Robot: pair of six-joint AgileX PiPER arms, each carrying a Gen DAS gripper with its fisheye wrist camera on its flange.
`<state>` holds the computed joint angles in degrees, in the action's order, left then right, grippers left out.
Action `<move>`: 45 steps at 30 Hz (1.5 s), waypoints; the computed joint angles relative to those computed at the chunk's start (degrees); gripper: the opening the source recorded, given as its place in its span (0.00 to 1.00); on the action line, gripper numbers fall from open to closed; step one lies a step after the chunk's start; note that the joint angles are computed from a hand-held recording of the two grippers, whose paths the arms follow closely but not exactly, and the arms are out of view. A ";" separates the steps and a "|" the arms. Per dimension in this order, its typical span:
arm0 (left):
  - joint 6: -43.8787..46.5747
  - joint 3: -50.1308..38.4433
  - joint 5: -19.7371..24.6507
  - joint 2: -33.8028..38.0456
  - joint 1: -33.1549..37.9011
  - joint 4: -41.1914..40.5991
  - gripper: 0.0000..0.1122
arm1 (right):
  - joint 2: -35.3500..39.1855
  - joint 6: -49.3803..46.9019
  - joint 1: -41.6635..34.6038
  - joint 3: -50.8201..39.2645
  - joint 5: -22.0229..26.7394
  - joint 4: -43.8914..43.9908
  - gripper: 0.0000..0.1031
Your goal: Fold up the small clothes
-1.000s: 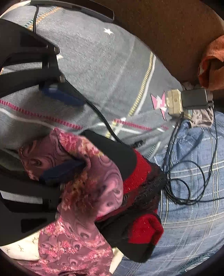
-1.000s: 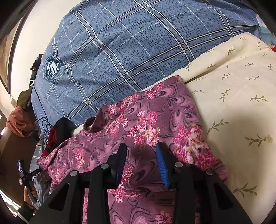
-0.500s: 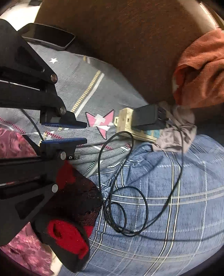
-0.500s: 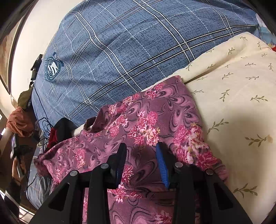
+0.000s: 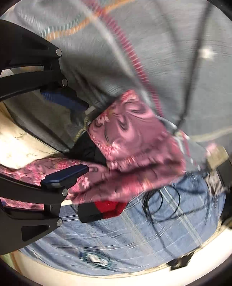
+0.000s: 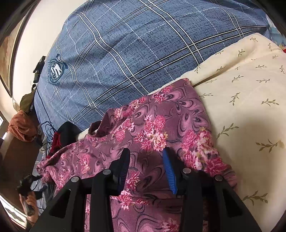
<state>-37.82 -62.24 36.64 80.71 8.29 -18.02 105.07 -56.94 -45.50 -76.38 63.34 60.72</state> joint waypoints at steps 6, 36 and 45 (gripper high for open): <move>-0.98 -2.52 -4.70 3.81 0.21 1.70 0.02 | -0.01 -0.02 0.16 0.09 -0.20 0.01 0.39; -17.87 -37.11 20.81 7.14 -35.97 24.41 0.02 | -2.74 13.06 33.14 -0.63 -7.98 -8.82 0.45; -15.72 -52.23 22.48 21.06 -42.90 21.37 0.02 | -2.14 9.29 27.78 1.15 -2.63 -3.63 0.40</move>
<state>-53.54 -114.48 59.12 101.77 -34.61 3.35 102.93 -47.65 -17.72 -75.23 60.71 57.10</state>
